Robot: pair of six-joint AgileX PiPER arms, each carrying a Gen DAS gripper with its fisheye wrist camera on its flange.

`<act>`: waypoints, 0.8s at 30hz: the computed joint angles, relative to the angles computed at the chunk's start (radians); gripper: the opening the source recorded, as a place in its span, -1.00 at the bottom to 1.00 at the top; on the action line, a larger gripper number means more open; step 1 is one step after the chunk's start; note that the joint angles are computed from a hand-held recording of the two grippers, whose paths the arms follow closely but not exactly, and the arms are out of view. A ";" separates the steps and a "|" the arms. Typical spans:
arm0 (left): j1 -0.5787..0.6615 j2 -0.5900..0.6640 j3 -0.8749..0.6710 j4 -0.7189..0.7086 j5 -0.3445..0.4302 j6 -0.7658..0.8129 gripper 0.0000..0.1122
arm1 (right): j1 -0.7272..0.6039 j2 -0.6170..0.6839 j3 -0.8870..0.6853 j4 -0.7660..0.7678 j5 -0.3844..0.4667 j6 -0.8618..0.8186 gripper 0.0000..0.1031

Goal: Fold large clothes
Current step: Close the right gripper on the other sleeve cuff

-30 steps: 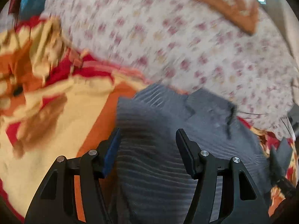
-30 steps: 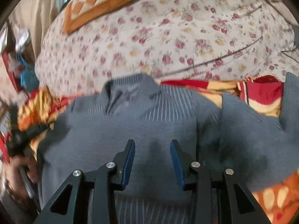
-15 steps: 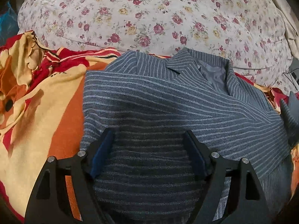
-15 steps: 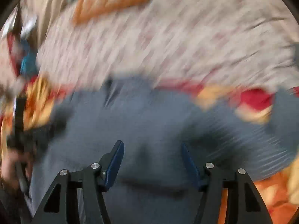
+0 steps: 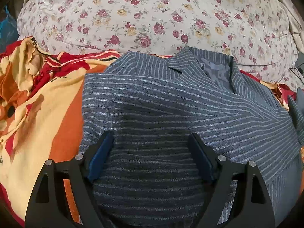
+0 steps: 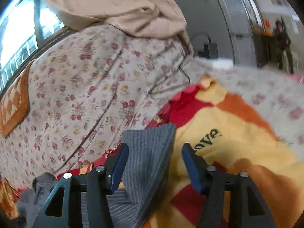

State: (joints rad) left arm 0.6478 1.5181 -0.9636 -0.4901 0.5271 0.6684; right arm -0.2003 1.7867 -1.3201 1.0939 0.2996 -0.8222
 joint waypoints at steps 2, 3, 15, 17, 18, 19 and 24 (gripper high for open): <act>0.002 0.001 0.000 -0.009 0.000 0.009 0.48 | -0.025 0.055 -0.043 0.062 0.075 -0.063 -0.18; 0.002 0.002 0.000 -0.008 -0.002 0.009 0.49 | -0.026 0.080 -0.064 0.055 0.085 -0.068 -0.25; 0.008 0.005 0.002 -0.034 -0.002 0.029 0.51 | 0.039 -0.083 -0.031 0.186 0.159 -0.192 -0.96; 0.027 -0.007 0.009 -0.085 0.005 0.064 0.51 | 0.088 -0.171 0.026 0.281 0.197 -0.282 -0.96; 0.046 -0.017 0.015 -0.131 0.016 0.097 0.51 | 0.122 -0.205 0.053 0.329 0.211 -0.320 -0.96; 0.065 -0.027 0.021 -0.180 0.028 0.137 0.51 | 0.169 -0.233 0.075 0.362 0.224 -0.349 -0.96; 0.209 -0.094 0.043 -0.478 0.177 0.390 0.51 | 0.528 -0.219 0.092 0.391 0.154 -0.430 -0.96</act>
State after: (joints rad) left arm 0.8572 1.4236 -0.9205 -0.9677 0.7040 1.0582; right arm 0.3274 1.5676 -1.2285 1.4849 0.4534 -1.2520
